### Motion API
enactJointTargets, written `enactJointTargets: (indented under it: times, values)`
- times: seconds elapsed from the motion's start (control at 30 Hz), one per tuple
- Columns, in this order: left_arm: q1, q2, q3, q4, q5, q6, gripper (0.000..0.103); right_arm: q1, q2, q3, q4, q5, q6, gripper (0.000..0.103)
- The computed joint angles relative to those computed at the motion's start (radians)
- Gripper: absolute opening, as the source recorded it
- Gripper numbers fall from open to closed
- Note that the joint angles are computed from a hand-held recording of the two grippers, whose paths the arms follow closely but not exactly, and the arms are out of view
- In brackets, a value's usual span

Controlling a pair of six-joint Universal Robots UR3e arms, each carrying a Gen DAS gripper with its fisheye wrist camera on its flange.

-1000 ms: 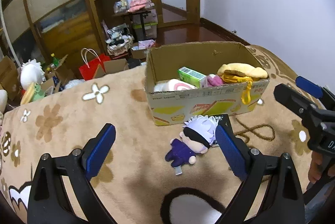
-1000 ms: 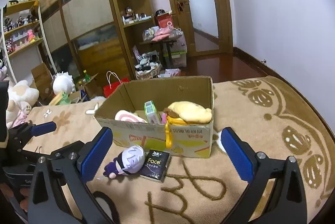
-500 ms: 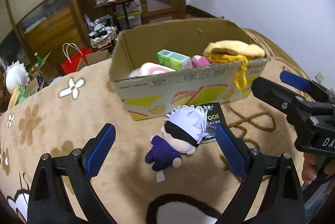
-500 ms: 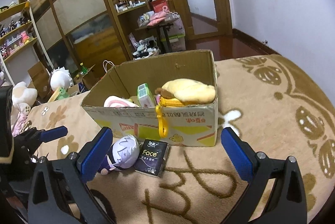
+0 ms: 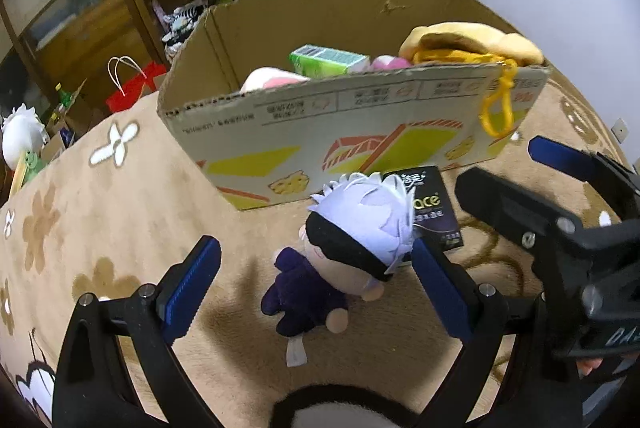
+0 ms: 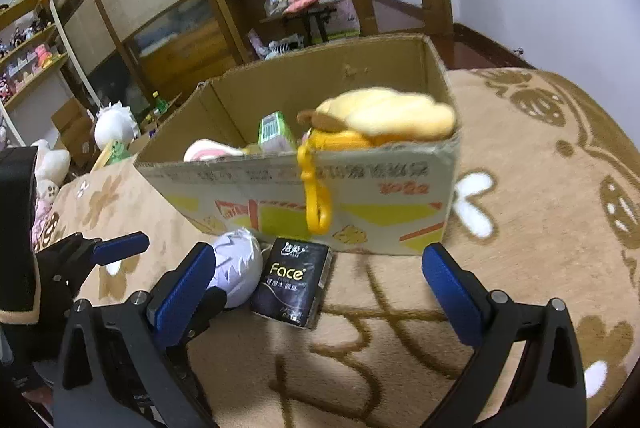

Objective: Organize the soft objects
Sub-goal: 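Move both tools toward the white-haired doll and black tissue pack, then close the left tool on the white-haired doll while the right tool grasps the black Face tissue pack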

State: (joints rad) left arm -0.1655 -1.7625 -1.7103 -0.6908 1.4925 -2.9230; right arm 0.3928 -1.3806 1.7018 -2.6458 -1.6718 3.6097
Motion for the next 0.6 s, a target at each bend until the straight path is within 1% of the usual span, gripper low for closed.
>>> enactJointTargets:
  times: [0.1, 0.2, 0.33, 0.5, 0.6]
  values:
    - [0.000, -0.019, 0.013, -0.009, 0.006, -0.006, 0.096, 0.000, 0.021, -0.006, 0.000, 0.013, 0.005, 0.103]
    - [0.009, -0.029, 0.019, -0.017, -0.011, -0.007, 0.096, -0.008, 0.034, -0.002, -0.005, 0.026, 0.018, 0.103]
    - [0.012, -0.042, 0.022, -0.018, -0.018, -0.003, 0.098, -0.029, 0.037, 0.017, -0.017, 0.058, 0.033, 0.103]
    - [0.034, -0.058, 0.037, -0.049, -0.067, -0.005, 0.098, -0.038, 0.044, 0.026, -0.025, 0.072, 0.040, 0.103]
    - [0.056, -0.068, 0.045, -0.075, -0.114, -0.001, 0.095, -0.037, 0.049, 0.017, -0.019, 0.074, 0.037, 0.103]
